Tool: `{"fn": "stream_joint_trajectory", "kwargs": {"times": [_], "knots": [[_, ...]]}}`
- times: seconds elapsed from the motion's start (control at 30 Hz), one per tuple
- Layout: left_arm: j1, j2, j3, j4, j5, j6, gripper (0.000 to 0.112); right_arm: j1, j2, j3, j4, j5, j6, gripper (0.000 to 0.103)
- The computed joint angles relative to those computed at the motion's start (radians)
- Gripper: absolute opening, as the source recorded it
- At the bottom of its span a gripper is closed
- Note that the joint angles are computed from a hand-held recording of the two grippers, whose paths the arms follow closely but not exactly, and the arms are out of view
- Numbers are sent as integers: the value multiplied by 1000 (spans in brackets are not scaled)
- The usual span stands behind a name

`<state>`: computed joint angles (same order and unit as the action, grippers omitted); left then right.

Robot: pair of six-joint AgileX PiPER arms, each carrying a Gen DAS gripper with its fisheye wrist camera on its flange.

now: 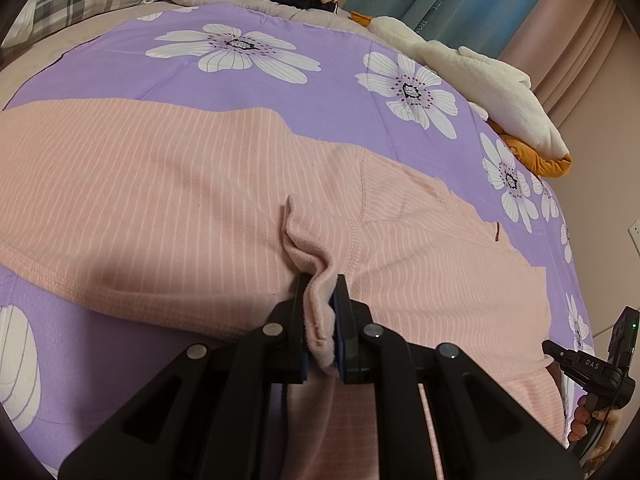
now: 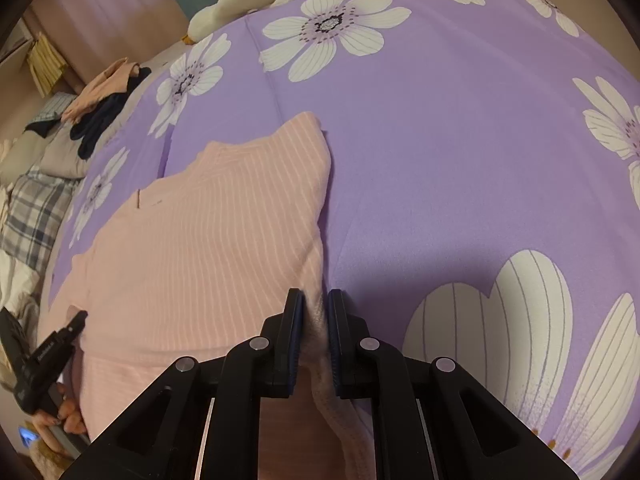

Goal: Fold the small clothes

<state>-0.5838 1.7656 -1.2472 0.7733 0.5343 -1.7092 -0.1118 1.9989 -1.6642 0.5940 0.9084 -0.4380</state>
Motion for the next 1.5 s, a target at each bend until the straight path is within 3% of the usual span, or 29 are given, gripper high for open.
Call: {"fn": "stream_joint_trajectory", "kwargs": {"times": [1.0,1.33,1.43,1.5], "knots": [[-1,-1,-1,-1,-2,-3,13,4,-3,4,-6,-3,5,9],[19,-31,27,-33,-68,-61,12,-9,25,-38,21,40,30,9],[2,-40,-18,-112,-2,-11,26,1,14,-34,-5,34,33,10],[-16,-53,-49,-136,50,1,51,5,18,-49,-25,43,42,11]]}}
